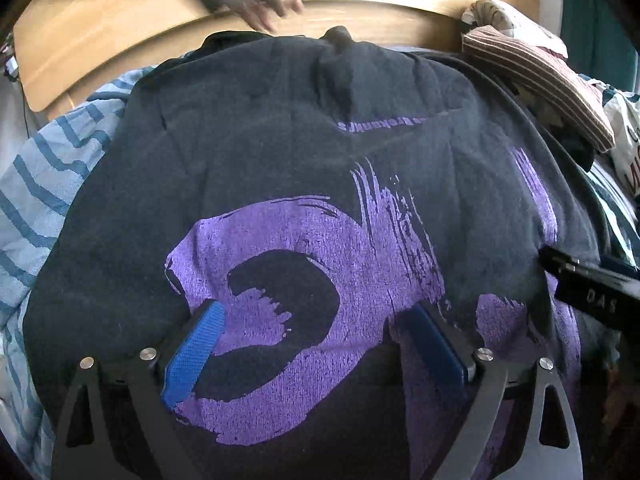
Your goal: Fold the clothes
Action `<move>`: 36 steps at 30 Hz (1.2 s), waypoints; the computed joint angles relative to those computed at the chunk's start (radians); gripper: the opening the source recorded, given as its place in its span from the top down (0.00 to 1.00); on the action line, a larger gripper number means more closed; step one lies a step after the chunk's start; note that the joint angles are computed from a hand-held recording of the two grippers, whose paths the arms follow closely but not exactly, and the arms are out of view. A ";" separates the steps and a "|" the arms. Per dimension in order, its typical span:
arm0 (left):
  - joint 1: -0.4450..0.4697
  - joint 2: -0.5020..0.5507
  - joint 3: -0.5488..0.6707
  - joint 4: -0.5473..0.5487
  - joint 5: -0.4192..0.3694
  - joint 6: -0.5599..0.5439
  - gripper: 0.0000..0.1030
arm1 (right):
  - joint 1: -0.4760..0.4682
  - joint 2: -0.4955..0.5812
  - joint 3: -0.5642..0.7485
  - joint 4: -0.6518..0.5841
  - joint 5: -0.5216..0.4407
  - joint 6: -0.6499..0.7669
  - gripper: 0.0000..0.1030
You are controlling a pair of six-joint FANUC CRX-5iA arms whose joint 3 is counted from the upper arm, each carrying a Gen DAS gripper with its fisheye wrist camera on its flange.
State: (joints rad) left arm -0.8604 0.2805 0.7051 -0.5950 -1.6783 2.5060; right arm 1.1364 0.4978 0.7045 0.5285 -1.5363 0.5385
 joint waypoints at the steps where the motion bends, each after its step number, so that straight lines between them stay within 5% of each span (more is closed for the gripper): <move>1: -0.001 0.002 0.004 -0.001 -0.003 0.000 0.09 | -0.005 -0.005 -0.010 -0.003 0.016 -0.003 0.00; 36: -0.019 0.021 0.033 -0.009 -0.023 0.003 0.09 | -0.014 -0.057 -0.118 0.007 0.067 -0.011 0.00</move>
State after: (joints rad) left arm -0.8795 0.3019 0.7382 -0.6045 -1.7015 2.5093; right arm 1.1225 0.4407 0.5863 0.5351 -1.4694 0.5279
